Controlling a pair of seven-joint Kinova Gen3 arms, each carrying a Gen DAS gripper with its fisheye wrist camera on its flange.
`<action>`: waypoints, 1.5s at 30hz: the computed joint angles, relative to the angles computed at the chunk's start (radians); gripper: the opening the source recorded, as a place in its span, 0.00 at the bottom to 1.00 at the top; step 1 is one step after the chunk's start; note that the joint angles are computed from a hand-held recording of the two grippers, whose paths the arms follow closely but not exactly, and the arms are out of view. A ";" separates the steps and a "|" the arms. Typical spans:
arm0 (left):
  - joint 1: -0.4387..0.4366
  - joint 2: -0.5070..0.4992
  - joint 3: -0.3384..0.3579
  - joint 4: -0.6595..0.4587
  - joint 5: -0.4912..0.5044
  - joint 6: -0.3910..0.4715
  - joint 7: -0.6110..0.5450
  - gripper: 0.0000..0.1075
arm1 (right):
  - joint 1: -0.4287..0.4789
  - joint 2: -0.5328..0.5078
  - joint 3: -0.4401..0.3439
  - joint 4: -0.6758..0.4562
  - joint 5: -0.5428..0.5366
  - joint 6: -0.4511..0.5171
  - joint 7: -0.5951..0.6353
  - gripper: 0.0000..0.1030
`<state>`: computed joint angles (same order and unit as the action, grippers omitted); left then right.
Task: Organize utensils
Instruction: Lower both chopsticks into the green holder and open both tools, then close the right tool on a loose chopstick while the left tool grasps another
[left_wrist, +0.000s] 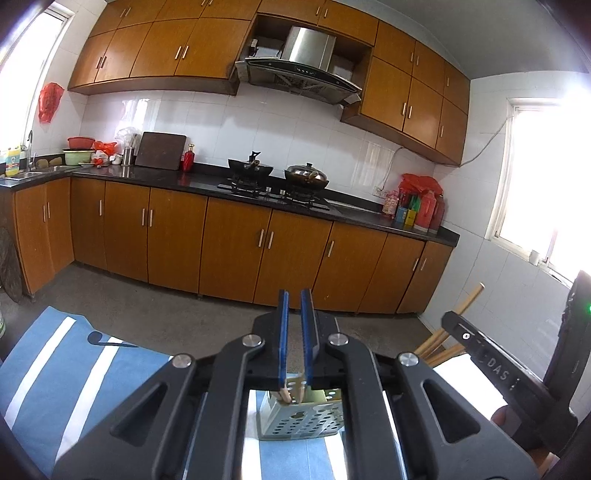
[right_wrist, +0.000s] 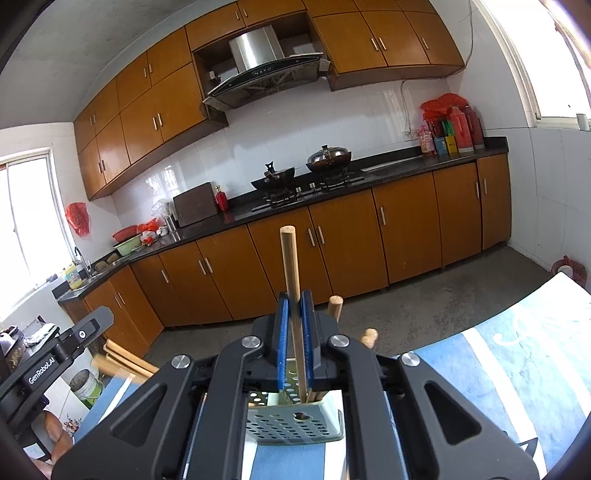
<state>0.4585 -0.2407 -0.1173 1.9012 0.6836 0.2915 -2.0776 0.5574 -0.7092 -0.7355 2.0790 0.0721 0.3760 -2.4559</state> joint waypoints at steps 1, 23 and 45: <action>-0.003 -0.005 0.001 0.001 -0.002 0.002 0.004 0.08 | -0.007 -0.010 0.008 -0.001 0.000 0.010 0.002 0.08; -0.181 -0.131 -0.047 0.259 -0.256 0.268 0.074 0.16 | -0.284 -0.037 -0.026 0.201 -0.169 0.306 -0.063 0.08; -0.218 -0.079 0.057 0.349 -0.173 0.303 0.008 0.29 | -0.116 0.074 -0.332 0.185 -0.096 0.351 -0.194 0.08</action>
<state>0.2401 -0.3192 -0.0603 2.2503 0.5110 0.5942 -2.0697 0.4416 -0.6347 -1.0676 2.2641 -0.0237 0.7268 -2.6498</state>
